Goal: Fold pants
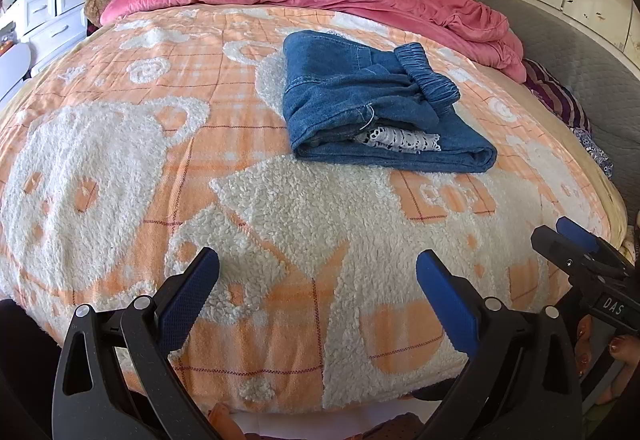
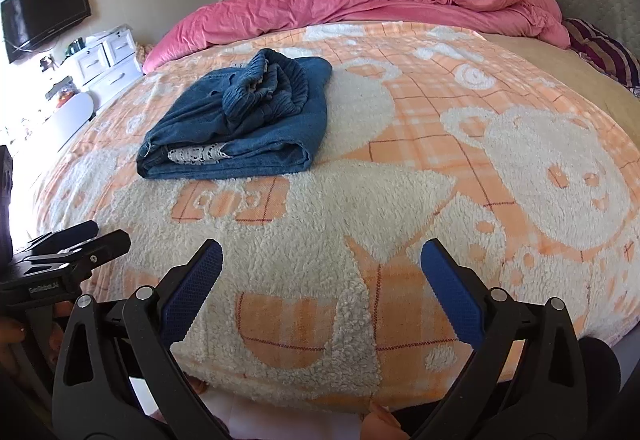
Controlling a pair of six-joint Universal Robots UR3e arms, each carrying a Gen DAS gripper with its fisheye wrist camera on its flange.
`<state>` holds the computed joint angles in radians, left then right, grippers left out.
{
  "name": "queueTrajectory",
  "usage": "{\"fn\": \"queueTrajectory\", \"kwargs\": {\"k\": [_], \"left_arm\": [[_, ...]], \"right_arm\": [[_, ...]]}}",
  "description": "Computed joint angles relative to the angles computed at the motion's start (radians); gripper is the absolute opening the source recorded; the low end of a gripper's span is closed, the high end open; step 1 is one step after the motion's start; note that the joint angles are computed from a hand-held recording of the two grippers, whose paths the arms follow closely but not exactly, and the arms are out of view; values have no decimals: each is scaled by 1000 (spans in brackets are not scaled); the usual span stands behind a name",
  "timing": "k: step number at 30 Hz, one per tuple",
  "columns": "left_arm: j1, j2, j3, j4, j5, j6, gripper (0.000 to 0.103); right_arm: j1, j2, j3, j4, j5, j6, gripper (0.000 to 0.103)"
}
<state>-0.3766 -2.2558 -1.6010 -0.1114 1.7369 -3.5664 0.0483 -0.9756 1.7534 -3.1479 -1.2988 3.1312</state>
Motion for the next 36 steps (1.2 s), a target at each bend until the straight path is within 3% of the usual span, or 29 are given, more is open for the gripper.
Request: {"fn": "queueTrajectory", "kwargs": {"k": [36], "left_arm": [[-8,3,7,-8,7,2,99]], "right_arm": [[3,11,-14,12,-29,0,94]]}}
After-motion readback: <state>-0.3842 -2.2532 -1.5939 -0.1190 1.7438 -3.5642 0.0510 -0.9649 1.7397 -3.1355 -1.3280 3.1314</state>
